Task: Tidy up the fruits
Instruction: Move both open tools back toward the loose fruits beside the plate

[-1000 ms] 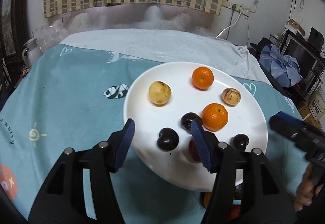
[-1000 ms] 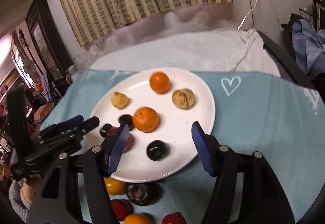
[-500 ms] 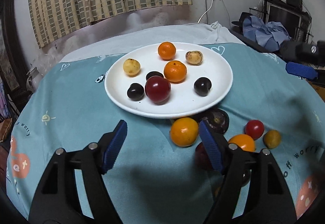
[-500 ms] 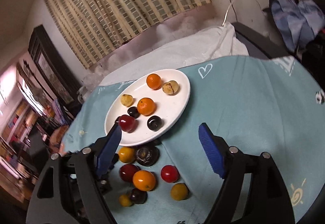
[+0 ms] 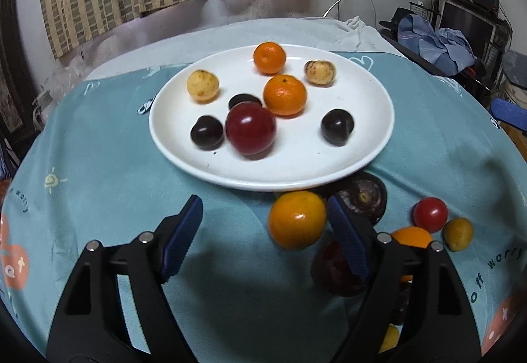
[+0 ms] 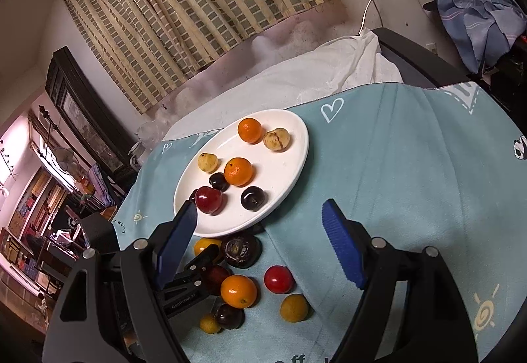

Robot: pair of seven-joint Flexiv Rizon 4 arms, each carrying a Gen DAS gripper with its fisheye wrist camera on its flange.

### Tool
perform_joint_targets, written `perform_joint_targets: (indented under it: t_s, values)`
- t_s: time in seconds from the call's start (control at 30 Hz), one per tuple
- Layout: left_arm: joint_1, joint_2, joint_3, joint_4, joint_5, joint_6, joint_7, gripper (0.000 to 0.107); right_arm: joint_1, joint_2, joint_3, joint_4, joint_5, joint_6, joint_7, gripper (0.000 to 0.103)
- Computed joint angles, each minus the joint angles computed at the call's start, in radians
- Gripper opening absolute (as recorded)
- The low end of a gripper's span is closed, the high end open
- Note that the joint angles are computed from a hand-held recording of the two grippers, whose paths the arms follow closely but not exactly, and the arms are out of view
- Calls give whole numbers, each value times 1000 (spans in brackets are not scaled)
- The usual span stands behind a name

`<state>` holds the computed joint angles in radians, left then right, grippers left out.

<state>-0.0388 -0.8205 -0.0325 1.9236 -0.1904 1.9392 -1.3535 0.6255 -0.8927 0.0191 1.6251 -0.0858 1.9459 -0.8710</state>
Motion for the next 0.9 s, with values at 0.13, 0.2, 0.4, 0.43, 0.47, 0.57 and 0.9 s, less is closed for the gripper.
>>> perform_joint_targets:
  t_s: [0.13, 0.2, 0.4, 0.43, 0.47, 0.57, 0.9]
  values:
    - [112, 34, -65, 56, 64, -18, -63, 87, -14, -1, 17, -2, -3, -5, 8, 78]
    - [86, 51, -44, 103, -22, 37, -28, 84, -28, -3, 32, -2, -12, -2, 12, 78]
    - [100, 51, -30, 119, 72, 80, -81, 84, -18, -2, 23, 0, -21, 0, 7, 78]
    - [67, 43, -4, 108, 59, 85, -70, 84, -14, -2, 20, 0, -21, -5, 7, 78]
    - [50, 38, 8, 98, 51, 85, -60, 84, -19, -4, 22, -5, -25, -10, 7, 78]
    - [29, 24, 15, 67, 43, 79, -33, 84, -14, -8, 15, -11, -23, -22, 11, 78]
    - [153, -9, -148, -11, 109, -87, 76, 41, 11, -14, -16, -16, -16, -42, 8, 78]
